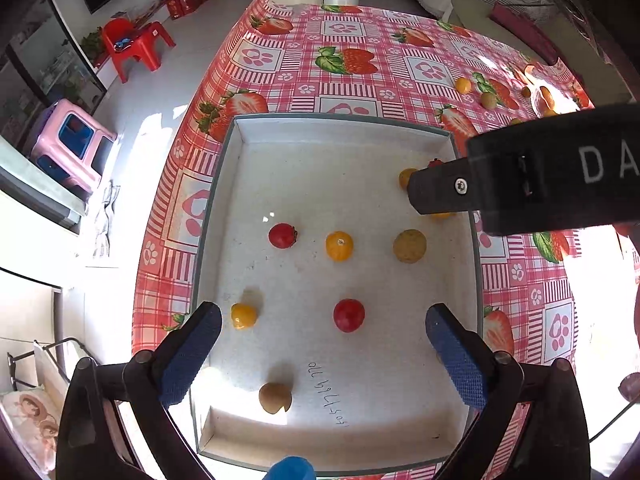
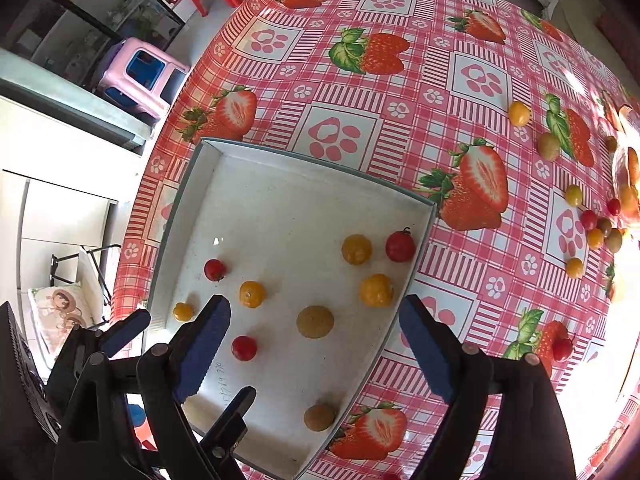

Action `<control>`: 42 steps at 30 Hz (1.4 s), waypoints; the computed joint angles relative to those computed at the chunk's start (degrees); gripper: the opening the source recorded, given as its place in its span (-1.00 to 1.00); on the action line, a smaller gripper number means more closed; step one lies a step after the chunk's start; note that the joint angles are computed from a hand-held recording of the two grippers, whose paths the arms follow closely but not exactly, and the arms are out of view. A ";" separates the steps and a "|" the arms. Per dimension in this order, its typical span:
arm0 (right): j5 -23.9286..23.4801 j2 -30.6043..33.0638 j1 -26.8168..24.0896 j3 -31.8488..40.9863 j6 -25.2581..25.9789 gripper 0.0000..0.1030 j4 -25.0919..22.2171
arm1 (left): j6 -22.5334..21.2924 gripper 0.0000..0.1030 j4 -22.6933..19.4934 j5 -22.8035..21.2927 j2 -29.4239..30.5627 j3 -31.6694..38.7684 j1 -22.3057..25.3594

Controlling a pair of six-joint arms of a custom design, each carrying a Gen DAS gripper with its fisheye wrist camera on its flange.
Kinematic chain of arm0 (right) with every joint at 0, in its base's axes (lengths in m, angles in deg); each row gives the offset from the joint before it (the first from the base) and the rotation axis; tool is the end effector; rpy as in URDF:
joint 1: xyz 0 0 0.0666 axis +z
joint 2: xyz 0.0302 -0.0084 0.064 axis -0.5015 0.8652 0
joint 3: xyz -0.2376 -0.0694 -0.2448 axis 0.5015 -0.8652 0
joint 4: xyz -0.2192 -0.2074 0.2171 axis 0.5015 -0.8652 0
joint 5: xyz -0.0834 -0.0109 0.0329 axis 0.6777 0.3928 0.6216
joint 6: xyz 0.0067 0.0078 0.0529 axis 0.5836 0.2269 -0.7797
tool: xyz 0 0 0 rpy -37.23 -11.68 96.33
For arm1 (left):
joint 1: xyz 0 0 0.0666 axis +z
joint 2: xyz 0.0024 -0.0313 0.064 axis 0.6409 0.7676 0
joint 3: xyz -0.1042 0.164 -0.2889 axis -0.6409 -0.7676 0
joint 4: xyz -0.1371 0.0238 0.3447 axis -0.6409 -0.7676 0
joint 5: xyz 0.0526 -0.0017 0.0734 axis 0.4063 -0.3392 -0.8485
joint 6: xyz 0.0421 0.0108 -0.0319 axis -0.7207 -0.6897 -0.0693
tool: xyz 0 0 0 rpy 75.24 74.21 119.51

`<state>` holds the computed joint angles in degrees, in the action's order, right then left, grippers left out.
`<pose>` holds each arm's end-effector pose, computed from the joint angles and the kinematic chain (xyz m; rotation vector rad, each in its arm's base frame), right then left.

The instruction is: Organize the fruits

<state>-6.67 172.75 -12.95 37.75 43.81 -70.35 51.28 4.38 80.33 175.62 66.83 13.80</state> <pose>0.5857 0.1881 0.3519 0.0479 2.9664 0.4096 0.5235 -0.2552 0.3313 0.5284 2.7861 -0.0633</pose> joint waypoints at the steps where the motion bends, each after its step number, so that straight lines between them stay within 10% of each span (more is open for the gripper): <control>1: 0.67 -1.08 0.19 -1.11 0.11 0.73 0.13 | -0.11 1.00 -0.48 0.09 -0.22 -0.13 -0.03; 12: 10.49 -8.43 2.30 -7.24 1.43 0.74 -4.63 | -1.98 1.00 -2.51 -8.36 -4.77 -2.98 -0.54; 22: 11.07 -11.91 4.02 -8.90 2.12 0.74 -7.97 | -0.74 1.00 -9.80 -0.38 -5.86 -1.32 1.31; 42: 12.75 -14.12 4.33 -10.11 1.55 0.74 -8.91 | -3.44 1.00 -12.23 -3.36 -6.47 -1.25 -1.51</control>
<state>6.08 158.63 -8.62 27.64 45.36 -79.26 47.84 -7.85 76.97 169.14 65.58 12.29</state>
